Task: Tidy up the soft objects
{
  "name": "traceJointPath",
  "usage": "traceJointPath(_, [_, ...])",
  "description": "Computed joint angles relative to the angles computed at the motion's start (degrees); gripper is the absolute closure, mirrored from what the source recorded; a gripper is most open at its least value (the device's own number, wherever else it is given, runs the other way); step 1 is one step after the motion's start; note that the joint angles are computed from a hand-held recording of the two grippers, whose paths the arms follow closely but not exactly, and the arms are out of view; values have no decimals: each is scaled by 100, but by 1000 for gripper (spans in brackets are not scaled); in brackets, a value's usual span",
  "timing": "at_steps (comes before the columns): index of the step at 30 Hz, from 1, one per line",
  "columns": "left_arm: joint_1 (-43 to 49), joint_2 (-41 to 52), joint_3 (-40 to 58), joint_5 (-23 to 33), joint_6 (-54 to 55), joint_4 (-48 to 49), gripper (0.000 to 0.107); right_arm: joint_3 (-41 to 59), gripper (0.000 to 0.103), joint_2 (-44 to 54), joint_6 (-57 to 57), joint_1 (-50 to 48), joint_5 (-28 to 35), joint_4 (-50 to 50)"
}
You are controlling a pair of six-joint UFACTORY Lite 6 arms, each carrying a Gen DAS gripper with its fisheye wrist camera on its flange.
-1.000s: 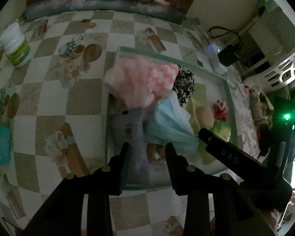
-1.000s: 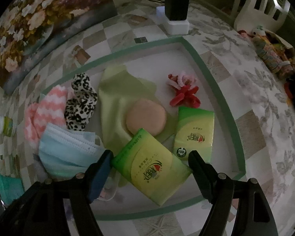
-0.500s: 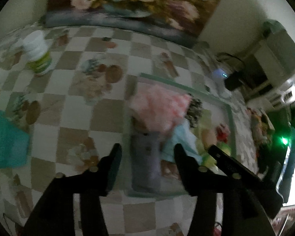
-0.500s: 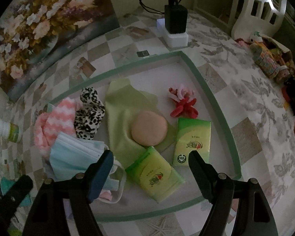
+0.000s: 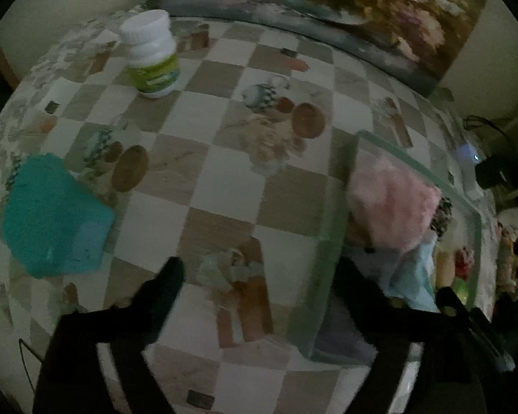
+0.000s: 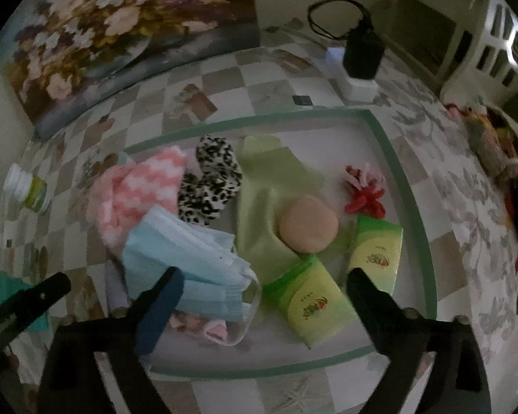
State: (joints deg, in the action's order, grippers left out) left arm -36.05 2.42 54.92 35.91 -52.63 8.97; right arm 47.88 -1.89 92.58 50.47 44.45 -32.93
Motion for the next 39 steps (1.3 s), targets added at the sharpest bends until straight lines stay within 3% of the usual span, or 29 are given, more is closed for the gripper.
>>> traceJointPath(14, [-180,-168,-157,337,-847,1039,7,251,0,151,105,303,197,-123])
traceJointPath(23, [-500,-1203,-557,1067,-940,1914,7,519,0,189,423,827,552,-207])
traceJointPath(39, [-486,-3421,-1738,1561,-725,1797,7,1058,0,447,890,1945,1145,-357])
